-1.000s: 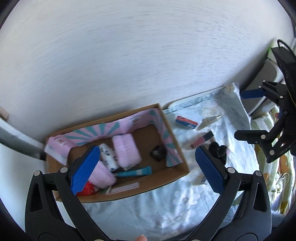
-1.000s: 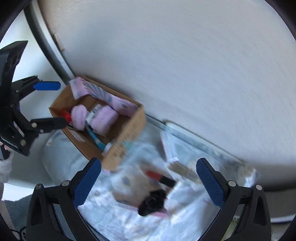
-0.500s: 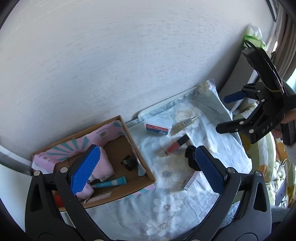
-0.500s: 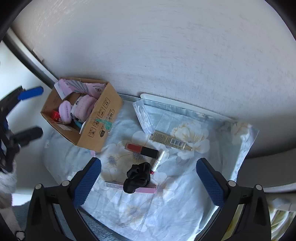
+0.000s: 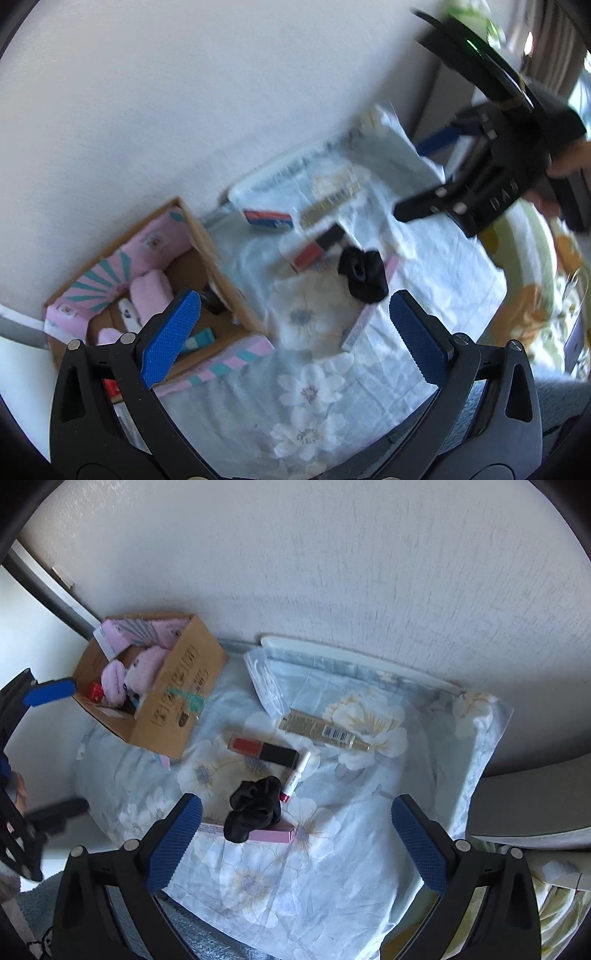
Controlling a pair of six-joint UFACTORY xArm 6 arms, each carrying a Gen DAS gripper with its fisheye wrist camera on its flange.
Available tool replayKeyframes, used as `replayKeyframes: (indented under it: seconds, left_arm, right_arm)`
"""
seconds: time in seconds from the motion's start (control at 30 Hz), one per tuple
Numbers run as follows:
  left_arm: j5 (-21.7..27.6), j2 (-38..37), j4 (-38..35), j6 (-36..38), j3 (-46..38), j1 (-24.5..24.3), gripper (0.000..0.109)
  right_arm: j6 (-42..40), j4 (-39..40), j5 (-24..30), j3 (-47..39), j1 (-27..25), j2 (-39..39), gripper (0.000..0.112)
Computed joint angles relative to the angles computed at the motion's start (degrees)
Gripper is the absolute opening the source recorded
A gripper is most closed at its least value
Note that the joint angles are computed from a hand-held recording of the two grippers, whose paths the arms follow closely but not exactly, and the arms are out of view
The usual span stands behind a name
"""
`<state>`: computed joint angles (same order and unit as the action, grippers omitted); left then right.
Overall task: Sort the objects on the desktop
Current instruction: 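Grasp the pink lip-gloss box with the left gripper while the right grasps the black scrunchie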
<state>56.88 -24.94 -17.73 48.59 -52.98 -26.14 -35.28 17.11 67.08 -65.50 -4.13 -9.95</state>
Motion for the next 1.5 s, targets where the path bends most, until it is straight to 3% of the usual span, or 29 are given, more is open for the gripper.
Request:
replayKeyframes:
  seconds: [0.23,0.47,0.67,0.8,0.83,0.9,0.97,1.33,1.5]
  left_arm:
    - [-0.58,-3.58,0.09,0.67,9.25,-4.07,0.100]
    - [-4.57,-2.08,-5.02,2.23,14.64,-6.45,0.090]
    - [-7.25,1.34,-5.44,1.32,15.49,-7.39,0.081]
    - [-9.87,2.75,-4.29,0.53,16.41,-8.37,0.060]
    - [-9.52,3.25,-4.83,0.90,16.19,-8.18,0.044]
    - [-9.25,4.50,-4.54,0.04,15.92,-8.33,0.022]
    - [-10.65,3.83,-5.39,1.35,16.89,-8.58,0.017]
    - [-9.20,1.20,-4.71,2.67,17.52,-9.16,0.012]
    - [-7.39,-0.12,-5.45,3.86,17.21,-8.24,0.012]
  right_arm:
    - [-4.62,2.38,-0.26,3.34,0.07,1.38,0.100]
    - [-5.47,1.45,1.35,4.11,2.54,4.69,0.076]
    - [-5.51,-0.03,-0.18,4.17,4.80,7.85,0.063]
    - [-6.92,-0.64,-2.14,5.56,5.44,7.77,0.052]
    - [-7.45,-0.94,-2.71,5.96,5.61,7.57,0.047]
    - [-8.56,-0.99,-3.45,6.48,5.76,7.26,0.034]
    - [-9.33,-0.94,-4.13,6.81,5.79,7.04,0.025]
    - [-10.84,0.86,-4.65,7.35,4.26,5.39,0.010]
    - [-10.91,0.48,-5.39,8.03,3.74,3.74,0.009]
